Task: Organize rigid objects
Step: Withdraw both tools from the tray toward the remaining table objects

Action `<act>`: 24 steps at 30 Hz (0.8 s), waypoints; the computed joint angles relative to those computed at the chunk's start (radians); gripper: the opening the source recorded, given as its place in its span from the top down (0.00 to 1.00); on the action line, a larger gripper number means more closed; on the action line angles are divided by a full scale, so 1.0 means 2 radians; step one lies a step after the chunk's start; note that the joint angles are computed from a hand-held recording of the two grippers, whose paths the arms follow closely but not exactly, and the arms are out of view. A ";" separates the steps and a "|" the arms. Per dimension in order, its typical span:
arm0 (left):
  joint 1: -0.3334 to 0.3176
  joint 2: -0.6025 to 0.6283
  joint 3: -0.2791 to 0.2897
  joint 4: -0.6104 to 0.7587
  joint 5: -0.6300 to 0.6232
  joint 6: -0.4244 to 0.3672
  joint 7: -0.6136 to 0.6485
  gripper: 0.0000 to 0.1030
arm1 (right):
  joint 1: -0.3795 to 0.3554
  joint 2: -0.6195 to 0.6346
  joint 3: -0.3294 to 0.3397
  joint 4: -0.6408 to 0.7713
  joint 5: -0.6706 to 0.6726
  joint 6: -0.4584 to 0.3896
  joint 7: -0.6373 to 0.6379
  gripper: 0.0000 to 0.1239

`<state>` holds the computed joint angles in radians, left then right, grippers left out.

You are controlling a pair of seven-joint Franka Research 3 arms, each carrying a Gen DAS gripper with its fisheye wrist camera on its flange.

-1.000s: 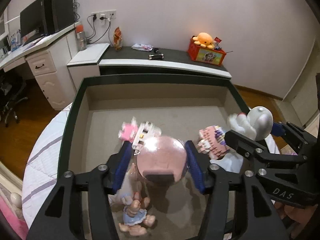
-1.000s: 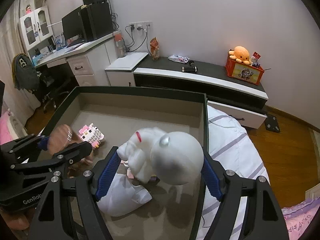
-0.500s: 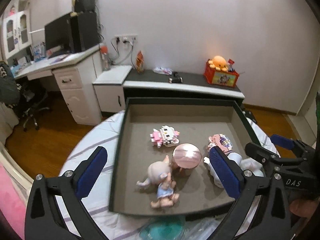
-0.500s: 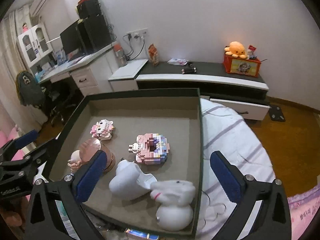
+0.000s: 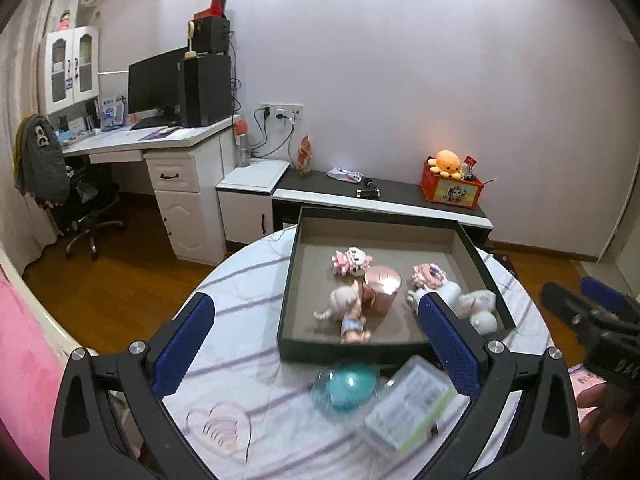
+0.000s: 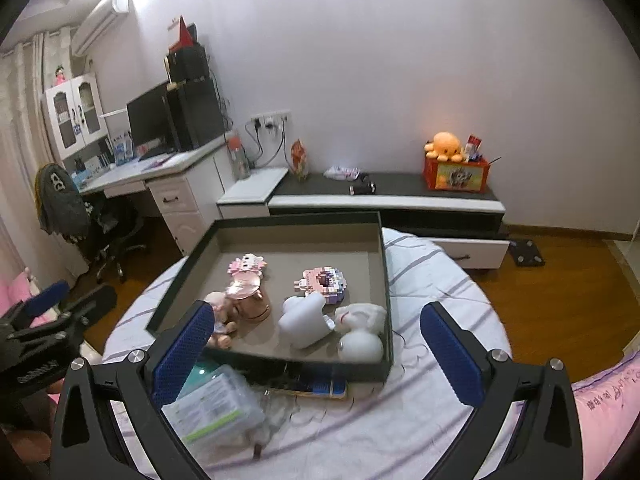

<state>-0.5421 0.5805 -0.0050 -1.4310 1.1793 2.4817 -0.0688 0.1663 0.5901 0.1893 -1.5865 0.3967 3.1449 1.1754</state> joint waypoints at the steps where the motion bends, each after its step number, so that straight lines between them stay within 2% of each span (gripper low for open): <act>1: -0.005 -0.009 0.002 -0.013 0.007 -0.002 -0.012 0.00 | -0.011 -0.016 0.014 -0.026 0.007 0.018 -0.006 0.17; 6: -0.015 -0.056 -0.010 -0.080 0.044 -0.023 -0.062 0.00 | -0.068 -0.077 0.077 -0.131 0.014 0.085 -0.016 0.17; 8: -0.013 -0.072 -0.020 -0.107 0.059 -0.029 -0.083 0.00 | -0.092 -0.095 0.100 -0.168 0.002 0.109 -0.005 0.17; 10: -0.008 -0.088 -0.032 -0.133 0.068 -0.030 -0.101 0.00 | -0.130 -0.113 0.136 -0.210 -0.018 0.135 0.015 0.17; 12: -0.005 -0.103 -0.043 -0.159 0.078 -0.036 -0.121 0.00 | -0.146 -0.131 0.149 -0.248 -0.034 0.160 0.035 0.17; 14: -0.002 -0.110 -0.053 -0.172 0.085 -0.043 -0.135 0.00 | -0.153 -0.142 0.152 -0.271 -0.050 0.171 0.055 0.17; 16: 0.001 -0.114 -0.063 -0.182 0.086 -0.046 -0.141 0.00 | -0.177 -0.148 0.168 -0.290 -0.085 0.168 0.082 0.17; 19: 0.003 -0.114 -0.073 -0.186 0.083 -0.051 -0.139 0.00 | -0.174 -0.154 0.160 -0.299 -0.106 0.160 0.104 0.17; 24: -0.001 -0.116 -0.078 -0.186 0.087 -0.058 -0.143 0.00 | -0.174 -0.164 0.152 -0.315 -0.150 0.173 0.143 0.17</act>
